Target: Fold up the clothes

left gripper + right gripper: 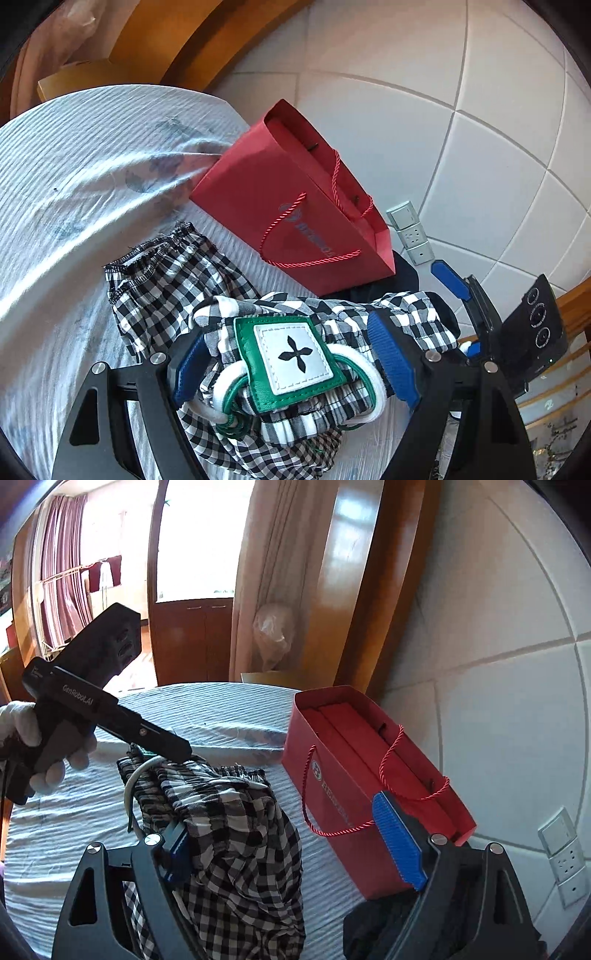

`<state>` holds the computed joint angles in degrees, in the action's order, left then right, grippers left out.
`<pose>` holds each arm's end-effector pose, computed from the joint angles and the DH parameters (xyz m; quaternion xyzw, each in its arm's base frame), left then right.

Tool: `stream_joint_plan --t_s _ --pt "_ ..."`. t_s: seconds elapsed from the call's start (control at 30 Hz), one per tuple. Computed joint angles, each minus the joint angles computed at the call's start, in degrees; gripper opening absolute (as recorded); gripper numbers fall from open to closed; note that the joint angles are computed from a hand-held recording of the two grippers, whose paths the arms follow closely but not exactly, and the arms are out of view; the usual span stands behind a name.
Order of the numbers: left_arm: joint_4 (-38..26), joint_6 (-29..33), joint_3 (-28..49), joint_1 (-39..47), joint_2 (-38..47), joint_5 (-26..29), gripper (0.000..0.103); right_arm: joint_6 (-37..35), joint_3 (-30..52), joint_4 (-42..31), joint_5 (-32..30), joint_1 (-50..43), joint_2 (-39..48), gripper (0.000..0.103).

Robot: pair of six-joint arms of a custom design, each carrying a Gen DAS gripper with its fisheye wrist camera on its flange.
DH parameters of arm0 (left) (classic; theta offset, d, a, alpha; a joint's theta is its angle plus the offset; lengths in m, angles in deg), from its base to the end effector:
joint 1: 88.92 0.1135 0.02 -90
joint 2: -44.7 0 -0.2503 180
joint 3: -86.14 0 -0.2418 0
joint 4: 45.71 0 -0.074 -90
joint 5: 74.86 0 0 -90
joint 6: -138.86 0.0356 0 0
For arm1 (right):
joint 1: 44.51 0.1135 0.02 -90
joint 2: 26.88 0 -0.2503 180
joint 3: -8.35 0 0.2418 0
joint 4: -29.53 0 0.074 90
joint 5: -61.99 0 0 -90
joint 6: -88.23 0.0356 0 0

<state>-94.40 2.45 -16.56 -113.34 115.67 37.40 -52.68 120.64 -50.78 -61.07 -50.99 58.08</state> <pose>0.2291 -0.1188 0.3047 -0.0947 0.8960 -0.3736 0.2206 0.2758 -0.0118 0.3909 -0.4273 0.8074 0.0905 0.3965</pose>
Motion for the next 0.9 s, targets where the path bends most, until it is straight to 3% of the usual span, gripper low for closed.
stream_joint_plan --t_s 0.17,0.27,0.3,0.37,0.47,0.67,0.77,0.8,0.87,0.9 --pt "-1.2 -0.6 -2.6 1.6 0.6 -3.4 0.082 -1.5 12.5 -11.1 -8.5 -6.1 5.5 0.099" --pt "-0.7 -1.8 -3.6 2.5 0.8 -3.1 0.082 -0.3 8.5 -12.4 -5.6 -4.7 5.8 0.098" --pt "-0.9 -2.1 -3.5 2.7 0.6 -3.0 0.083 0.7 4.0 -10.8 -4.0 -3.2 4.7 0.093" --pt "-2.2 -1.6 -2.6 3.1 -0.1 -2.4 0.085 3.0 -4.5 -7.5 -1.5 0.5 3.7 0.058" --pt "-9.1 0.8 2.2 1.6 0.1 -6.4 0.087 7.6 -15.9 -0.3 2.0 6.7 3.7 0.052" --pt "-23.7 6.3 11.6 -7.3 1.5 -22.2 0.087 20.0 -26.8 15.1 10.0 13.6 6.2 0.052" --pt "-23.6 7.6 9.8 -12.1 1.2 -24.7 0.087 23.8 -27.2 16.7 6.2 10.7 4.4 0.055" --pt "-24.2 7.9 9.6 -14.7 2.0 -27.9 0.087 24.9 -27.3 17.0 4.6 9.4 3.2 0.058" --pt "-25.7 8.4 9.3 -19.9 4.2 -34.6 0.087 22.0 -26.6 13.4 3.4 6.2 0.8 0.071" --pt "-25.3 8.8 8.4 -21.6 4.7 -35.9 0.087 19.5 -25.9 10.7 3.3 4.6 -0.1 0.071"
